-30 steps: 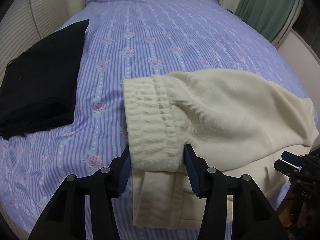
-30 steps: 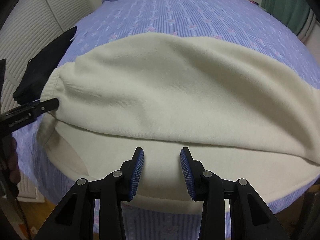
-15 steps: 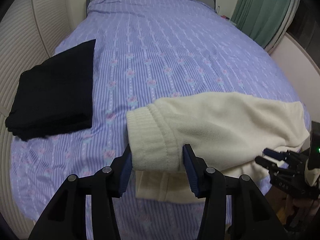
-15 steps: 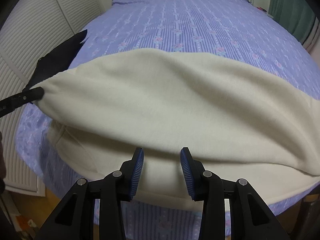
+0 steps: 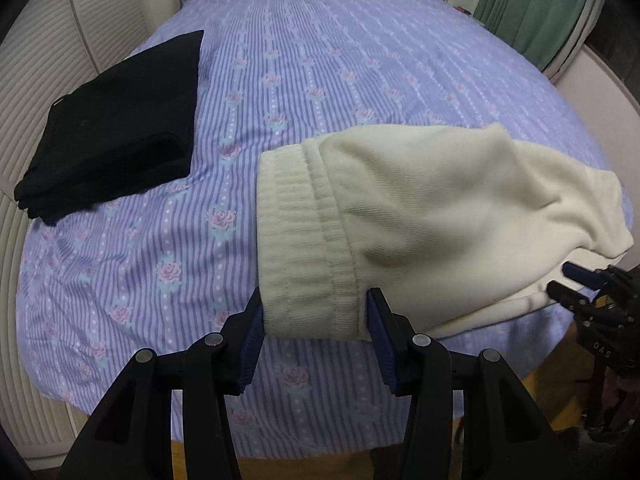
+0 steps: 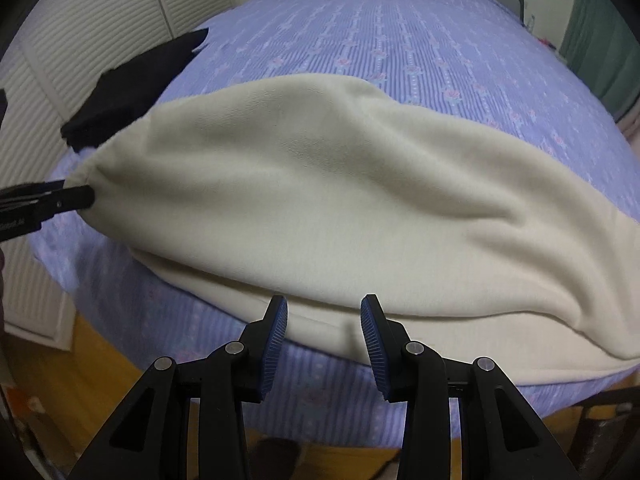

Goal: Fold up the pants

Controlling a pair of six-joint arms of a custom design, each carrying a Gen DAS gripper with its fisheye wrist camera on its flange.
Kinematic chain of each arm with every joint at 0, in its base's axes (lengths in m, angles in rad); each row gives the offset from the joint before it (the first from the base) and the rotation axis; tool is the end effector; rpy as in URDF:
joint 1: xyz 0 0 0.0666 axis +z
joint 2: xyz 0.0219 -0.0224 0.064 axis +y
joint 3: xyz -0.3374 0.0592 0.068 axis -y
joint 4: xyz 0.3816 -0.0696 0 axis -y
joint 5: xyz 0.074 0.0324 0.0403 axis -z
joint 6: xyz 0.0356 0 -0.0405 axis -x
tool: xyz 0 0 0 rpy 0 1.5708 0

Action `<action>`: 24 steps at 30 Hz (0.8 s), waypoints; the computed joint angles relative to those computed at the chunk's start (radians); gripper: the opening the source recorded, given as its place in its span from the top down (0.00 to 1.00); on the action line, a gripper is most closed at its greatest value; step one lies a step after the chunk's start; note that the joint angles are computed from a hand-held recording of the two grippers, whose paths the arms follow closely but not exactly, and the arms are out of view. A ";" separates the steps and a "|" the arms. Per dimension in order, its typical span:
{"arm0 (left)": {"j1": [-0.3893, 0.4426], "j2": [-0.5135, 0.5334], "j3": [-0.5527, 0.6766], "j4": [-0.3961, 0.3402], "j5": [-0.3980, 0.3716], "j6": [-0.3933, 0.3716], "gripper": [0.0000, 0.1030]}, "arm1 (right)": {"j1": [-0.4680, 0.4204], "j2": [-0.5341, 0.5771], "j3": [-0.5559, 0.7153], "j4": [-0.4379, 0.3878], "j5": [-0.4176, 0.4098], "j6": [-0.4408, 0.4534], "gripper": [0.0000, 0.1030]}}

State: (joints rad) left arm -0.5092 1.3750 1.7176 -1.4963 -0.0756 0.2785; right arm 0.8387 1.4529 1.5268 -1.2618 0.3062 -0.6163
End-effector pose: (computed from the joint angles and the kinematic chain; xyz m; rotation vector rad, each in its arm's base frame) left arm 0.3736 -0.2059 0.5028 0.2920 2.7096 -0.1261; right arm 0.3227 0.3425 0.4016 -0.2157 2.6478 0.0362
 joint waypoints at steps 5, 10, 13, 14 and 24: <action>0.001 0.008 0.005 0.006 -0.008 -0.011 0.54 | 0.003 0.021 -0.018 -0.031 0.100 0.075 0.62; -0.014 0.006 0.008 0.001 -0.034 -0.017 0.54 | -0.029 0.015 -0.036 -0.043 0.084 0.038 0.62; -0.029 0.012 0.014 0.005 -0.069 -0.007 0.54 | -0.061 -0.023 -0.074 -0.021 0.037 -0.062 0.62; -0.037 0.015 0.016 0.010 -0.086 -0.003 0.54 | -0.075 -0.038 -0.091 -0.003 0.011 -0.100 0.62; -0.091 0.069 0.070 -0.011 -0.216 0.085 0.53 | -0.198 -0.145 -0.260 0.269 -0.219 -0.550 0.62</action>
